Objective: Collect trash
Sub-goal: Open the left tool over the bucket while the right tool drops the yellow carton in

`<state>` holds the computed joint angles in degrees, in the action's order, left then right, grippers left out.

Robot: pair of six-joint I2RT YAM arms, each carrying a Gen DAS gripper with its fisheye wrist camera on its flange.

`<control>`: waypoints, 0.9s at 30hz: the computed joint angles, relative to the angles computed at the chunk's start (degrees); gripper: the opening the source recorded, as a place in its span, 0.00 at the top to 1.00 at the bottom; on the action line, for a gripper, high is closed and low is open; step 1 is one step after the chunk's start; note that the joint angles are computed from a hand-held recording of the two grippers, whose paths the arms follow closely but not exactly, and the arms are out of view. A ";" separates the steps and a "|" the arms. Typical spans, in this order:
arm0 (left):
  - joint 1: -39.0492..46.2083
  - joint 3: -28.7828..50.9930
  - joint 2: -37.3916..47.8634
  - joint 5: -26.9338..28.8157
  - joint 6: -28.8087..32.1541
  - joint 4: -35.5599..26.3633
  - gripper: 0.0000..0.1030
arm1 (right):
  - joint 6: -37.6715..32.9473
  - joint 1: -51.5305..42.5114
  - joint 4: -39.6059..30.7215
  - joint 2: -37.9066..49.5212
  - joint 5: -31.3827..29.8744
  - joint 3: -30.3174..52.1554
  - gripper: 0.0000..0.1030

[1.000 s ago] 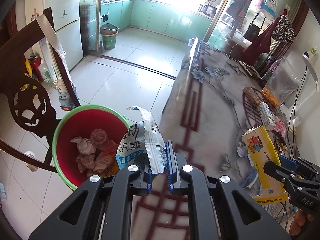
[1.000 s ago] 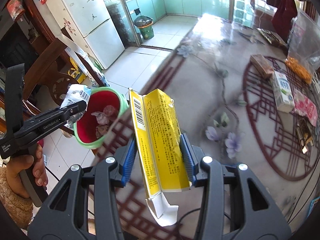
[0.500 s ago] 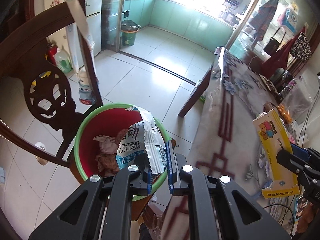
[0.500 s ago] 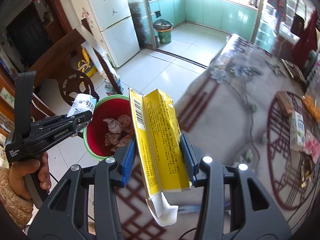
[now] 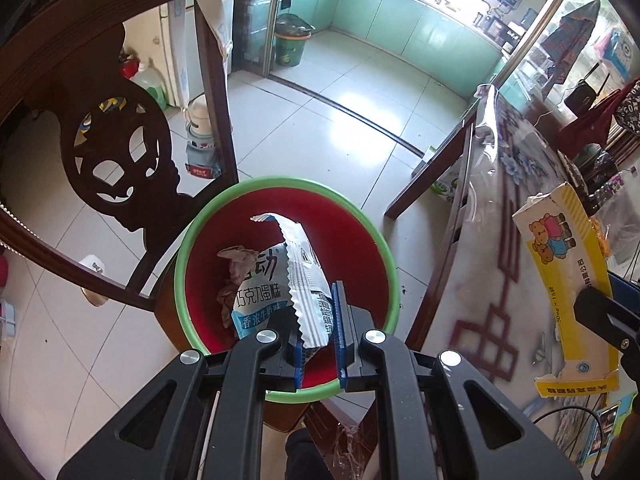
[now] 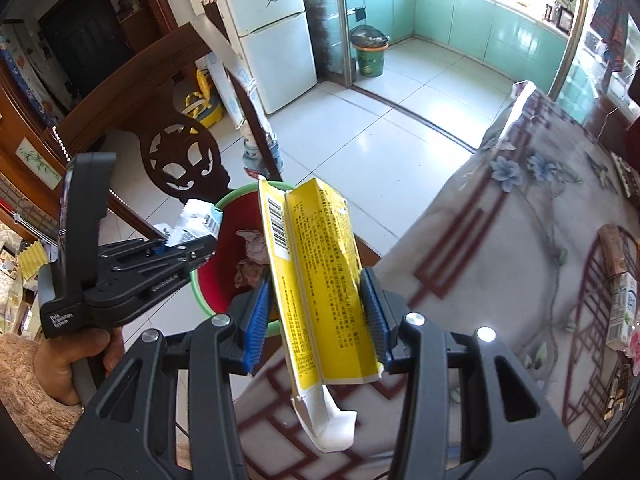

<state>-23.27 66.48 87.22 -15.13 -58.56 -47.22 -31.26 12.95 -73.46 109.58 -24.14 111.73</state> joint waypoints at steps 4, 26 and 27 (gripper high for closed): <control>1.08 -0.38 0.31 0.85 0.39 0.74 0.91 | 1.39 1.20 -1.30 2.05 -0.84 1.67 0.59; -0.26 3.00 1.27 -0.31 0.46 0.25 0.40 | 5.56 -3.45 -0.71 3.46 -3.93 4.52 0.35; -0.80 3.75 1.75 -0.44 0.52 0.02 0.40 | 5.30 -4.36 -0.92 3.26 -4.05 4.50 0.35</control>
